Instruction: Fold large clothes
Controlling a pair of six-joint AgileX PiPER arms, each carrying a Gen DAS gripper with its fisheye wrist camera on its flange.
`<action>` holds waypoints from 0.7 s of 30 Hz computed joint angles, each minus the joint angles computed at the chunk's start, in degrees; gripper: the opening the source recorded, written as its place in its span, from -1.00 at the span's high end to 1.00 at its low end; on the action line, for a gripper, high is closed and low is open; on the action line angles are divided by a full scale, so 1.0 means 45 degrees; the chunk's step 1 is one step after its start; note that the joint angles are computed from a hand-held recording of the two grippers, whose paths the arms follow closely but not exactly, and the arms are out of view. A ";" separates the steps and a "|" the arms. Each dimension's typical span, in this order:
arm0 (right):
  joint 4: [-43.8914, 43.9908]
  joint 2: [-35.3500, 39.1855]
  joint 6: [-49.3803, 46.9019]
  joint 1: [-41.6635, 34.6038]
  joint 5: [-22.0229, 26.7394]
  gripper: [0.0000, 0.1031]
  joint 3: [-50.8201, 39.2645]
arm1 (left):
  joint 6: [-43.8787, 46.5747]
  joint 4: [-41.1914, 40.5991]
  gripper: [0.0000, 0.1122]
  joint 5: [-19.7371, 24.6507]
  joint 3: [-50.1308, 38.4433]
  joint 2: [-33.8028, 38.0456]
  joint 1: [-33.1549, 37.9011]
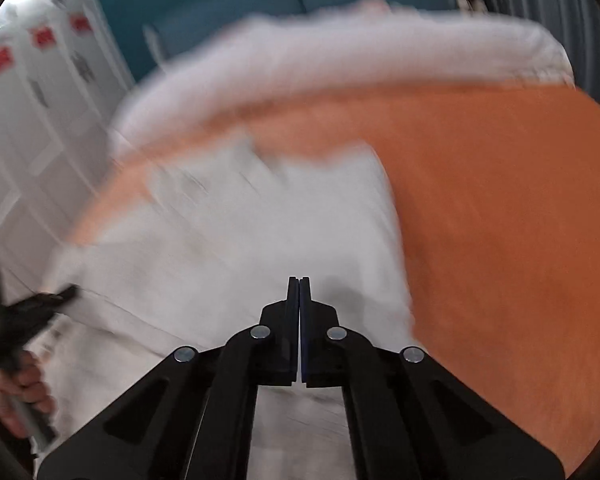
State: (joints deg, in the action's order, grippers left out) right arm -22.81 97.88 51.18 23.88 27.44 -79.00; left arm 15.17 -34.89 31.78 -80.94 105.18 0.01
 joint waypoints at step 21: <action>-0.2821 -0.1374 0.4455 0.1290 0.0151 -0.09 0.3326 | 0.4084 -0.4045 -0.14 -0.0472 0.4286 -0.1985 0.2098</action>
